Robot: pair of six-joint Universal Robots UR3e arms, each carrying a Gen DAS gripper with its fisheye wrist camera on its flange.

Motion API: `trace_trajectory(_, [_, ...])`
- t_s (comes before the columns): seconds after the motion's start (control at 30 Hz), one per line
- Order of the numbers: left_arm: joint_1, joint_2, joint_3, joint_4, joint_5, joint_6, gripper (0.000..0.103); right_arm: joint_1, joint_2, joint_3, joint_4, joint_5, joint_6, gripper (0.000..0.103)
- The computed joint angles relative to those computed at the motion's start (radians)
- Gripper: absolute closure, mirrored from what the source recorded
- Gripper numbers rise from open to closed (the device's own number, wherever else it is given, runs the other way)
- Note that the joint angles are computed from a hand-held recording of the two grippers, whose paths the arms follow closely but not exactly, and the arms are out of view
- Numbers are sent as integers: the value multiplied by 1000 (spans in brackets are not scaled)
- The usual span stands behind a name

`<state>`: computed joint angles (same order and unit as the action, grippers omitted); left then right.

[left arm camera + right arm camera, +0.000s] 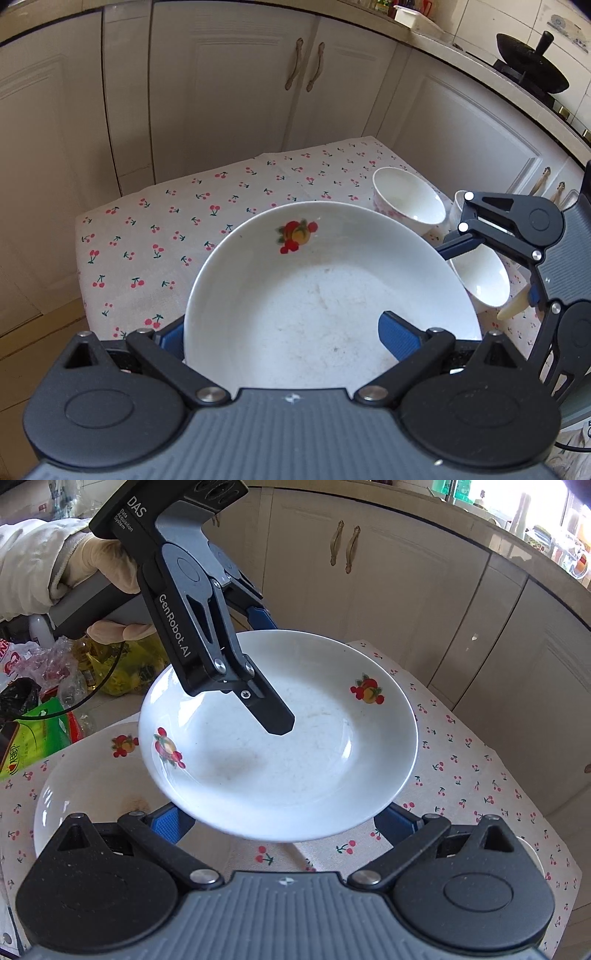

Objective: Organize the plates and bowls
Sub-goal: 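Lift the fruit-decal plate off the tablecloth with the left tool, then lower the fruit-decal plate onto the plate stack and open the left tool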

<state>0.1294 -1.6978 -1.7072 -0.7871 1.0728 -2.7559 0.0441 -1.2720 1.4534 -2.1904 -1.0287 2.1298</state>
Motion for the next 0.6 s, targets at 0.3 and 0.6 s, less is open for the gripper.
trace_trajectory(0.3, [0, 237, -176, -31, 6, -13, 3, -32, -233, 234, 1, 44, -18, 0])
trace_trajectory(0.6, [-21, 410, -352, -31, 10, -28, 3, -58, -431, 433, 36, 57, -36, 0])
